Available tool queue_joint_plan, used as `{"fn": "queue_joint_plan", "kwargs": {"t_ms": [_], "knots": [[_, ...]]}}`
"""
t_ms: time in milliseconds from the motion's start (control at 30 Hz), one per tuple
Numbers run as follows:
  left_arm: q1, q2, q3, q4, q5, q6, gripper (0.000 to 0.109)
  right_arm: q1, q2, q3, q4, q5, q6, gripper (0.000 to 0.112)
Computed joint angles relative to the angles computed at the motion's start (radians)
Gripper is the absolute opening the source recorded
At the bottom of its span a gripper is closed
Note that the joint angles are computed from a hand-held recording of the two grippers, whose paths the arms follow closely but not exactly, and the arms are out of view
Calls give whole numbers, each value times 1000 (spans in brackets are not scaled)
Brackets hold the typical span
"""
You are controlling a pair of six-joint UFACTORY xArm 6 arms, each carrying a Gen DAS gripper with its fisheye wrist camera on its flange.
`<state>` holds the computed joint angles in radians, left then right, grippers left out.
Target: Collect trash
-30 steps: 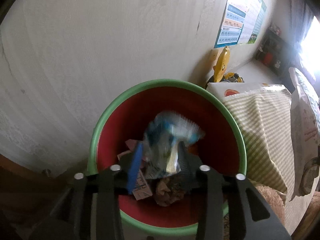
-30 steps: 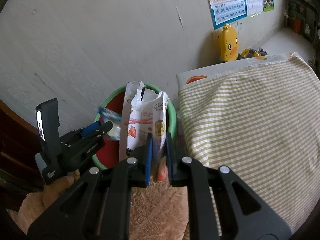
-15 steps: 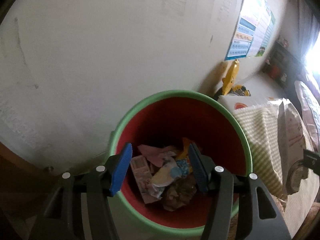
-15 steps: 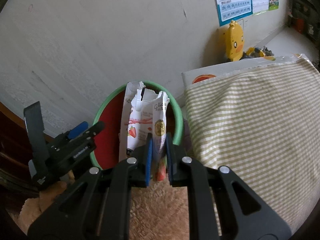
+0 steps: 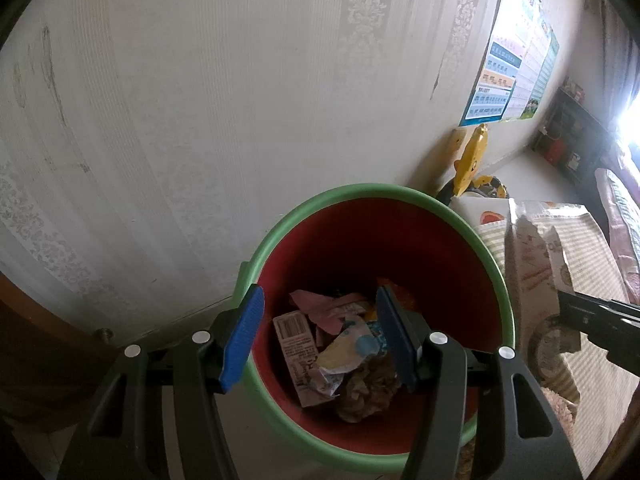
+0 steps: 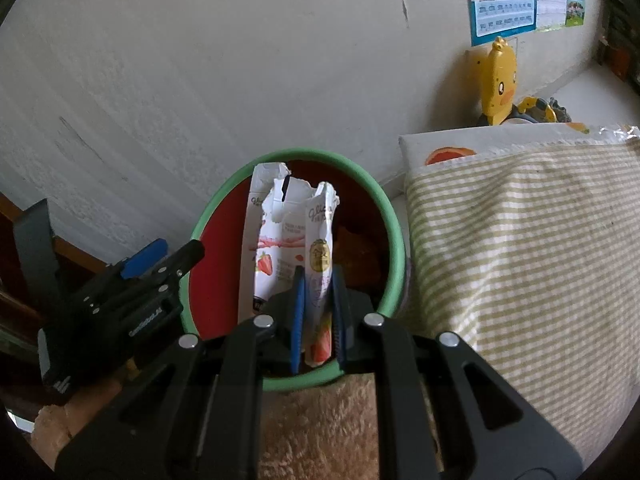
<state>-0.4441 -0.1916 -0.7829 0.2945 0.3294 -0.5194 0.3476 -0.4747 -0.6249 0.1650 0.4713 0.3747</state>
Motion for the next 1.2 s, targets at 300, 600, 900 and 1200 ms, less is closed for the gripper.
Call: {"fn": "queue_joint_plan", "kwargs": {"t_ms": [300,600,900,1200], "knots": [[3,13,-9,-6,13,11,56,8,30,-14,-24,18,37,23],[-2,13,-19,-5,41,13,56,8,-39,53,-25,23,76,45],[-72,3,-19,-24,57,41,56,-7,-314,187,-212,127,239,50],[-199,-39,-35,31,81,45,60,-104,-682,340,-272,321,340,55]]}}
